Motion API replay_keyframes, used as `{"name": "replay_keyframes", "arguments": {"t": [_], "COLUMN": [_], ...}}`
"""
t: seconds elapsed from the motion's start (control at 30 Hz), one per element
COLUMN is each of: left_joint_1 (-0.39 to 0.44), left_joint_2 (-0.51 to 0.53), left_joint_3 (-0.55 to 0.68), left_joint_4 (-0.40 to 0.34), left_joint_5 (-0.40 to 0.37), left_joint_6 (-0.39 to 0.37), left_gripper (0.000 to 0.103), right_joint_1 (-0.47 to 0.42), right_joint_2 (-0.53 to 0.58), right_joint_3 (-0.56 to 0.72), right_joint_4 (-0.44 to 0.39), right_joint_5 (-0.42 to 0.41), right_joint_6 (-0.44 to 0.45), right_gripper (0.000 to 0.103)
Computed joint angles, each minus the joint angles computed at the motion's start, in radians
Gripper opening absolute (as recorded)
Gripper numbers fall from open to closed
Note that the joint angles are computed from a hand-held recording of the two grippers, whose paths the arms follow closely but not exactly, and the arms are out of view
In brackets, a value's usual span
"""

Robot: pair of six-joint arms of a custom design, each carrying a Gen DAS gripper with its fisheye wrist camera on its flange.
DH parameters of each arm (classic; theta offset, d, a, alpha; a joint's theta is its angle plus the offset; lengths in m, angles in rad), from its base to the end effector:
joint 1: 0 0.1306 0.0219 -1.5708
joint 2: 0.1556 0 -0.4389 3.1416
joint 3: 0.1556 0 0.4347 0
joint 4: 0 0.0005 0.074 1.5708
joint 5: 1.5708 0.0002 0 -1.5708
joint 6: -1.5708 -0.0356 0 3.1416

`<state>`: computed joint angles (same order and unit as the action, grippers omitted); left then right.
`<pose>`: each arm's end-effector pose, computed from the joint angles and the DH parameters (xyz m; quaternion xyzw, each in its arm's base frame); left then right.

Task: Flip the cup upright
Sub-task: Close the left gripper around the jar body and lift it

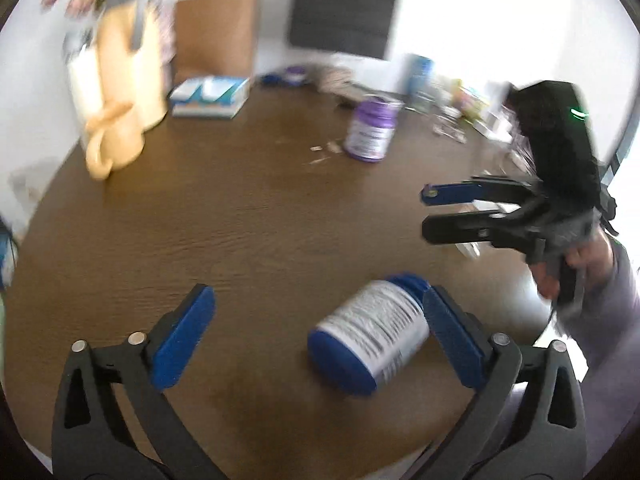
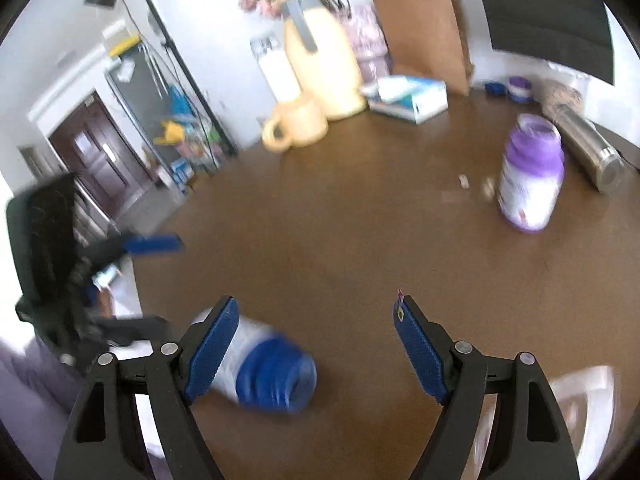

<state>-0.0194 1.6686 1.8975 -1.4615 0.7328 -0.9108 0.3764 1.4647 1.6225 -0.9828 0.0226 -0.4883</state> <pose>0.5879 -0.0357 0.5593 0.4667 0.7955 -0.2509 0.2940 0.5093 0.1999 0.5566 0.0562 0.9295 0.1431 0.3352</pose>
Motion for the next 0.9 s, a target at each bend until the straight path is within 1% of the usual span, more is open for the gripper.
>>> {"name": "replay_keyframes", "arguments": {"t": [0.03,0.07,0.1,0.13,0.17,0.2,0.23,0.27,0.3,0.33,0.37,0.4,0.43,0.47,0.5,0.53,0.57,0.6,0.63,0.67,0.73,0.8,0.83,0.87,0.9], "left_joint_1": [-0.005,-0.023,-0.048,-0.072,-0.104,-0.13,-0.132,-0.143,-0.149,-0.162,-0.17,-0.174,-0.174,-0.172,-0.169,-0.162,-0.15,-0.142,-0.134,-0.129,-0.126,-0.128,-0.123,-0.126,-0.126], "left_joint_2": [-0.031,-0.057,-0.079,-0.1,-0.124,-0.12,-0.096,-0.06,-0.042,-0.037,-0.045,-0.033,-0.002,0.012,0.029,0.031,0.026,0.017,0.017,0.024,0.044,0.057,0.061,0.075,0.084], "left_joint_3": [-0.047,-0.091,-0.135,-0.181,-0.236,-0.257,-0.234,-0.184,-0.156,-0.141,-0.153,-0.136,-0.09,-0.069,-0.039,-0.031,-0.032,-0.037,-0.03,-0.014,0.016,0.027,0.028,0.04,0.049], "left_joint_4": [0.011,0.011,0.025,0.059,0.125,0.141,0.106,0.035,0.014,0.043,0.093,0.099,0.054,0.031,0.009,0.005,0.022,0.046,0.049,0.035,0.028,0.047,0.053,0.055,0.054], "left_joint_5": [-0.006,-0.046,-0.11,-0.174,-0.262,-0.328,-0.293,-0.309,-0.305,-0.342,-0.363,-0.367,-0.358,-0.353,-0.347,-0.317,-0.272,-0.235,-0.202,-0.183,-0.185,-0.209,-0.218,-0.229,-0.239], "left_joint_6": [-0.063,-0.133,-0.193,-0.228,-0.257,-0.29,-0.283,-0.279,-0.263,-0.222,-0.19,-0.159,-0.12,-0.089,-0.057,-0.062,-0.072,-0.075,-0.076,-0.07,-0.033,0.03,0.05,0.082,0.111], "left_gripper": [0.103,0.103,0.099,0.085,0.08,0.065,0.055,0.049,0.025,0.01,0.009,0.009,0.01,0.013,0.032,0.058,0.07,0.084,0.085,0.085,0.085,0.085,0.085,0.085,0.085], "right_joint_1": [0.005,0.003,0.001,-0.002,-0.006,-0.008,-0.011,-0.013,-0.014,-0.016,-0.016,-0.018,-0.019,-0.021,-0.024,-0.029,-0.034,-0.036,-0.037,-0.04,-0.053,-0.072,-0.08,-0.088,-0.098], "right_joint_2": [-0.002,-0.002,-0.004,-0.005,-0.005,-0.003,-0.003,0.0,0.003,0.007,0.011,0.019,0.028,0.034,0.038,0.039,0.045,0.058,0.076,0.101,0.145,0.21,0.241,0.264,0.286], "right_joint_3": [-0.007,-0.011,-0.017,-0.022,-0.023,-0.021,-0.019,-0.014,-0.009,0.0,0.008,0.021,0.036,0.044,0.052,0.052,0.059,0.075,0.097,0.126,0.178,0.252,0.287,0.309,0.326], "right_joint_4": [-0.008,-0.009,-0.006,-0.003,-0.003,-0.006,-0.01,-0.01,-0.012,-0.021,-0.03,-0.041,-0.058,-0.069,-0.077,-0.073,-0.078,-0.099,-0.126,-0.155,-0.189,-0.254,-0.29,-0.308,-0.323], "right_joint_5": [0.006,-0.001,-0.008,-0.006,-0.002,-0.001,0.0,0.001,0.003,0.005,0.007,0.007,0.016,0.018,0.005,-0.012,-0.012,0.009,0.062,0.116,0.181,0.219,0.227,0.21,0.169], "right_joint_6": [-0.003,-0.004,-0.008,-0.019,-0.03,-0.037,-0.047,-0.05,-0.049,-0.049,-0.049,-0.039,-0.027,-0.023,-0.012,0.001,0.01,0.013,0.013,0.009,-0.004,-0.023,-0.027,-0.021,-0.019], "right_gripper": [0.084,0.084,0.084,0.084,0.084,0.084,0.084,0.084,0.084,0.084,0.084,0.084,0.084,0.084,0.084,0.084,0.084,0.084,0.084,0.084,0.084,0.084,0.085,0.085,0.085]}}
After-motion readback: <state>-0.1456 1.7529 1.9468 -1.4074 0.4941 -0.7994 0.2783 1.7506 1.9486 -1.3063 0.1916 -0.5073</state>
